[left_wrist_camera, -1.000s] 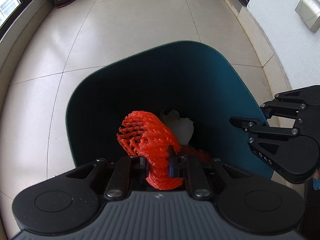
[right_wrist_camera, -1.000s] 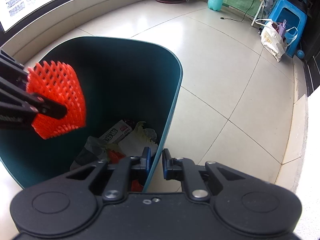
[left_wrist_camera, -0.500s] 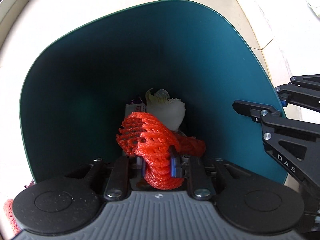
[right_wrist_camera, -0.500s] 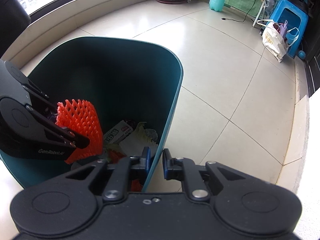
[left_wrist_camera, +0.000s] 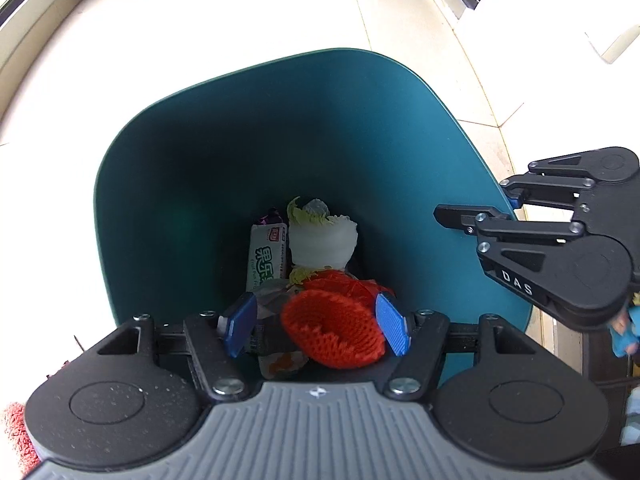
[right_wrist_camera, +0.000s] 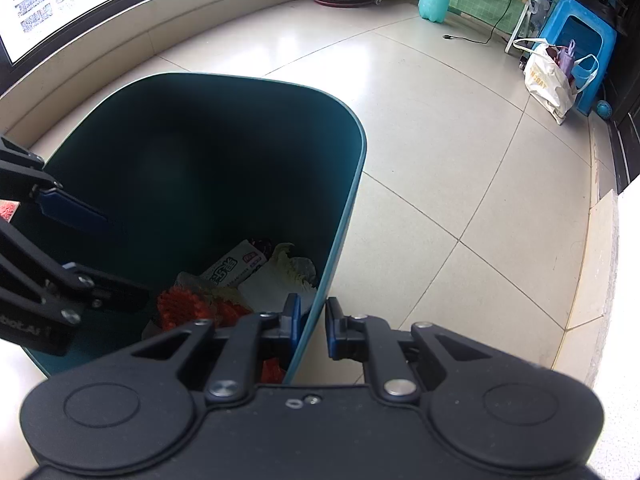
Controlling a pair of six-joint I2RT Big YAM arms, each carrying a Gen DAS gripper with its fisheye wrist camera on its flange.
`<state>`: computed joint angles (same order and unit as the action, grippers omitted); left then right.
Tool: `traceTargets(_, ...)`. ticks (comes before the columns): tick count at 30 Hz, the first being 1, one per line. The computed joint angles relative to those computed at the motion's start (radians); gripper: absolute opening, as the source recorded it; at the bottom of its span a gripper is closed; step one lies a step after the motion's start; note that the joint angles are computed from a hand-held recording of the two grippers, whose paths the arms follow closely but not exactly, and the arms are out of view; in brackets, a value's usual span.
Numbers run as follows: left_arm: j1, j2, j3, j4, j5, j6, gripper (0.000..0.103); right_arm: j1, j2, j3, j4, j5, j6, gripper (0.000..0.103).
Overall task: Collect trash
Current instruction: 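Open the left tool to release the foam net into the basket, then move the left tool to the oat latte stick packet and close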
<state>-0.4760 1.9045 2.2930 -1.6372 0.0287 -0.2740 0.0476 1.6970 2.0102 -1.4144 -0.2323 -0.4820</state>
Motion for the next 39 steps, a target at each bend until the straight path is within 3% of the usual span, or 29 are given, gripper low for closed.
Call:
traceTargets(11,0.02,-0.163,-0.147,0.092,0.001,-0.019,0.066,0.005,-0.002,-0.005,0.002,0.009,0.003,0.012)
traceTargets(19,0.059,-0.289,-0.25,0.144,-0.059,-0.077,0.069,0.007,-0.005,-0.009,0.005,0.013,0.007,0.012)
traceTargets(24,0.122,-0.361,-0.339,0.157,-0.095,-0.116,0.076,0.009,-0.005,-0.01,0.008,0.017,0.01,0.012)
traceTargets(32,0.251,-0.415,-0.484,0.165,-0.162,-0.132,0.076,0.014,-0.008,-0.011,0.006,0.029,0.002,0.012)
traceTargets(39,0.401,-0.398,-0.571,0.183,-0.143,-0.133,0.076,0.023,-0.008,-0.008,0.003,0.042,0.005,0.012)
